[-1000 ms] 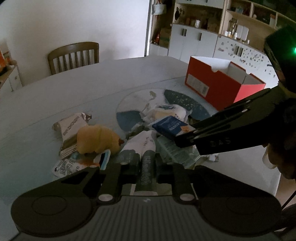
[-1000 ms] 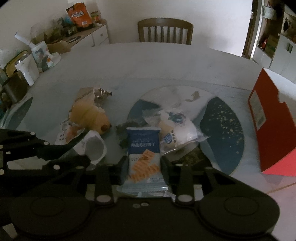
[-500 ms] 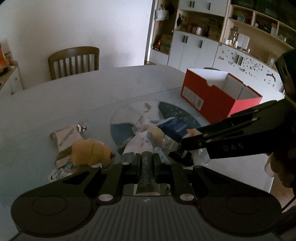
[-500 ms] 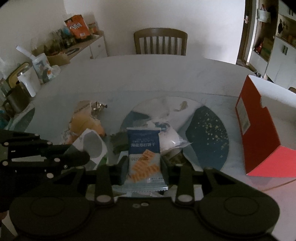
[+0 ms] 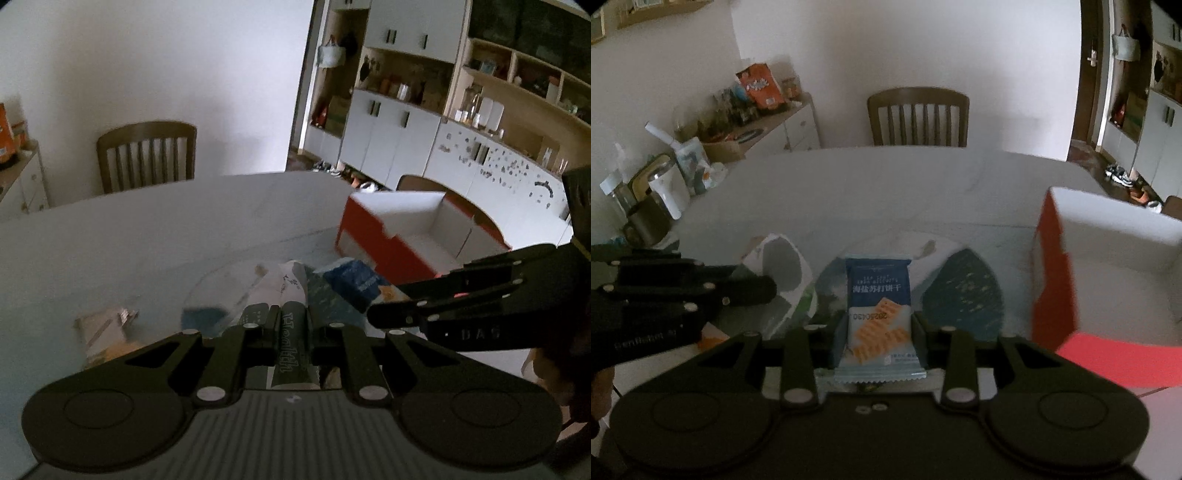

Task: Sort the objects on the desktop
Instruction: 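Carry both held items over the red shoebox and lower them inside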

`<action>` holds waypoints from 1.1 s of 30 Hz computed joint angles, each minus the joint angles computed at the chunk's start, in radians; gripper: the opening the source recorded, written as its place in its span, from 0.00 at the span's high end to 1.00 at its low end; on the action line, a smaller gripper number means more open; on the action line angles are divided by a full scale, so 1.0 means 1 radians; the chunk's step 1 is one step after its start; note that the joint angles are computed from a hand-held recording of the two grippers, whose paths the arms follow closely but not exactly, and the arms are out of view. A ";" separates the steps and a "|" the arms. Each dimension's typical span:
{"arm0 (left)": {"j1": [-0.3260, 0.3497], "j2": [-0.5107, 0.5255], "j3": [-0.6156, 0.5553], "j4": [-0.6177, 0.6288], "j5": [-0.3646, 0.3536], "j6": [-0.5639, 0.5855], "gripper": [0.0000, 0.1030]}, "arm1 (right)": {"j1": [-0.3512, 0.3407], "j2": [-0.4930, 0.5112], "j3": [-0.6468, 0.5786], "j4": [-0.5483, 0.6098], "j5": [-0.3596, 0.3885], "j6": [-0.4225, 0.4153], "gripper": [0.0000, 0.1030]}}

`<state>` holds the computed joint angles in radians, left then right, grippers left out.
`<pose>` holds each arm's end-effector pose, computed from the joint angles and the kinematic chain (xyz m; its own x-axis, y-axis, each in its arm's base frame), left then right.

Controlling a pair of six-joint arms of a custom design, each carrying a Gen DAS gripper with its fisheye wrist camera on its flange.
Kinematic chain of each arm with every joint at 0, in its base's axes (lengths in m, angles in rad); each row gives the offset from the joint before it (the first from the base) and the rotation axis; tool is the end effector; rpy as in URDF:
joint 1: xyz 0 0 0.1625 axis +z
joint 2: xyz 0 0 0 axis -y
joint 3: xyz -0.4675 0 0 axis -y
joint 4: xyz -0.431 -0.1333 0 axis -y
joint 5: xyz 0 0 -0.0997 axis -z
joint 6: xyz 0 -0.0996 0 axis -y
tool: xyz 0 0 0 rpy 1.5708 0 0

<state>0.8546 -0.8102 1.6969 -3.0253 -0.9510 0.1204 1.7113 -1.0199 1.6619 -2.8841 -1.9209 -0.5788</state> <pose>-0.3300 -0.6703 0.1524 -0.7467 0.3730 -0.5508 0.6479 0.5955 -0.4751 0.1999 -0.7051 0.2915 -0.7436 -0.3574 0.5651 -0.6169 0.6926 -0.3738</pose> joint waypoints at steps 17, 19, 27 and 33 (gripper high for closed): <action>-0.063 0.250 -0.331 0.079 -0.077 0.116 0.88 | -0.118 -0.116 -0.049 -0.021 0.036 -0.073 0.65; -0.068 0.288 -0.384 0.094 -0.087 0.146 0.88 | -0.132 -0.117 -0.062 -0.025 0.036 -0.076 0.65; -0.081 0.402 -0.551 0.167 -0.141 0.227 0.88 | -0.174 -0.109 -0.110 -0.040 0.025 -0.085 0.65; -0.070 0.481 -0.679 0.249 -0.178 0.265 0.88 | -0.196 -0.083 -0.151 -0.039 0.004 -0.086 0.65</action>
